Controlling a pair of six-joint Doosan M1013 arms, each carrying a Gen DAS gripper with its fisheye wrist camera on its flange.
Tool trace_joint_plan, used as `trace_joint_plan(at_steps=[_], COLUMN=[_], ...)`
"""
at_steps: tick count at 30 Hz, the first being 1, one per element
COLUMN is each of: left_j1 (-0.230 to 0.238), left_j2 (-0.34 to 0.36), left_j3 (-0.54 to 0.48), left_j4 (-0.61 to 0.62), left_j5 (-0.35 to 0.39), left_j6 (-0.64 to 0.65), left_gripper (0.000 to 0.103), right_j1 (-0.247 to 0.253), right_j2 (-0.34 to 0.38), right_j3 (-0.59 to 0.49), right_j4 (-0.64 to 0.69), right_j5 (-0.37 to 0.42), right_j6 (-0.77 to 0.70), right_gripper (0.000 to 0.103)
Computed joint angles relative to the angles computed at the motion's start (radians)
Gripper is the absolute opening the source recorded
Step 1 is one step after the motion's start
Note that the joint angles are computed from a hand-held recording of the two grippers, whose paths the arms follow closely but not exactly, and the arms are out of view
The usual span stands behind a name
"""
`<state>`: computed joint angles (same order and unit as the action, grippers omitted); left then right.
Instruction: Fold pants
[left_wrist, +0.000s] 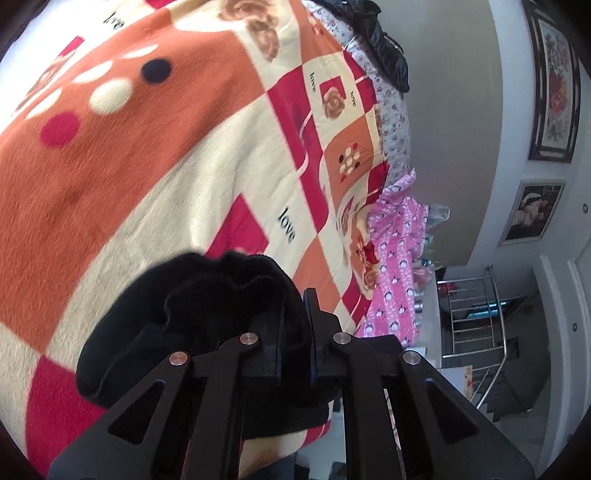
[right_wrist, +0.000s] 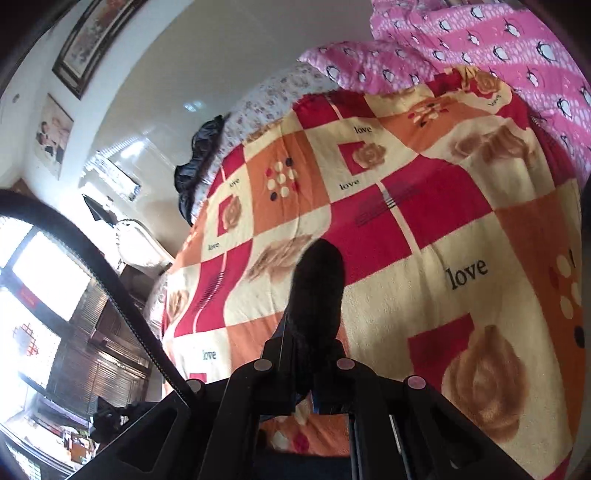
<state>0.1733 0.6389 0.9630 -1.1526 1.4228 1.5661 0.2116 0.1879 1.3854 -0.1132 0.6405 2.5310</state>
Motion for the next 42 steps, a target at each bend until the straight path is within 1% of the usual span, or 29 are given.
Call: trace_joint_plan(at_steps=[3,4,8,12,15,17,19,24,25,27,28,31,33,34,36,37,38,39,40,41,42], left_j1=[0.02,0.026,0.051,0.061,0.057,0.058,0.058,0.056,0.057,0.055,0.055,0.056,0.063,0.066,0.069,0.07,0.07,0.072,0.074,0.074,0.071], left_j2=[-0.025,-0.031,-0.056,-0.068,-0.066,-0.069,-0.071,-0.069,-0.068,-0.07,-0.07,-0.065,-0.06,-0.058,-0.061,-0.065,-0.073,-0.084,-0.097,-0.112,-0.136], left_j3=[0.069,0.085,0.139,0.177,0.19,0.207,0.216,0.212,0.211,0.21,0.209,0.214,0.225,0.227,0.211,0.203,0.194,0.183,0.185,0.184,0.187], left_j4=[0.005,0.007,0.018,0.054,0.095,0.083,0.08,0.093,0.092,0.094,0.098,0.09,0.057,0.048,0.084,0.108,0.144,0.188,0.219,0.256,0.296], left_j5=[0.029,0.036,0.048,0.059,0.064,0.052,0.049,0.044,0.044,0.042,0.042,0.04,0.045,0.049,0.049,0.039,0.022,-0.004,-0.027,-0.066,-0.127], left_j6=[0.01,0.008,0.023,0.022,0.029,0.037,0.046,0.062,0.06,0.066,0.068,0.057,0.034,0.023,0.025,0.028,0.035,0.044,0.053,0.061,0.082], left_gripper=[0.008,0.008,0.008,0.008,0.008,0.008,0.008,0.008,0.008,0.008,0.008,0.008,0.009,0.009,0.01,0.013,0.023,0.032,0.049,0.051,0.051], right_j1=[0.006,0.007,0.027,0.047,0.053,0.055,0.061,0.071,0.073,0.089,0.094,0.095,0.083,0.08,0.088,0.099,0.109,0.117,0.124,0.138,0.156], right_j2=[-0.036,-0.053,-0.095,-0.125,-0.136,-0.143,-0.145,-0.149,-0.15,-0.162,-0.167,-0.164,-0.176,-0.181,-0.191,-0.194,-0.199,-0.204,-0.202,-0.194,-0.188], right_j3=[0.082,0.125,0.24,0.327,0.365,0.387,0.394,0.414,0.414,0.415,0.419,0.424,0.458,0.463,0.449,0.435,0.422,0.409,0.393,0.363,0.34], right_j4=[0.057,0.099,0.158,0.169,0.163,0.162,0.151,0.131,0.121,0.047,0.037,0.059,0.122,0.127,0.021,-0.069,-0.153,-0.216,-0.257,-0.314,-0.387], right_j5=[0.016,0.008,-0.025,-0.065,-0.082,-0.097,-0.095,-0.108,-0.111,-0.111,-0.12,-0.101,-0.166,-0.169,-0.116,-0.063,-0.008,0.045,0.104,0.197,0.261], right_j6=[-0.018,-0.027,-0.014,0.041,0.085,0.108,0.125,0.172,0.187,0.256,0.27,0.25,0.24,0.242,0.337,0.405,0.465,0.511,0.539,0.568,0.599], right_gripper=[0.005,0.005,0.005,0.005,0.005,0.005,0.005,0.004,0.004,0.004,0.004,0.004,0.004,0.004,0.006,0.009,0.012,0.013,0.014,0.014,0.014])
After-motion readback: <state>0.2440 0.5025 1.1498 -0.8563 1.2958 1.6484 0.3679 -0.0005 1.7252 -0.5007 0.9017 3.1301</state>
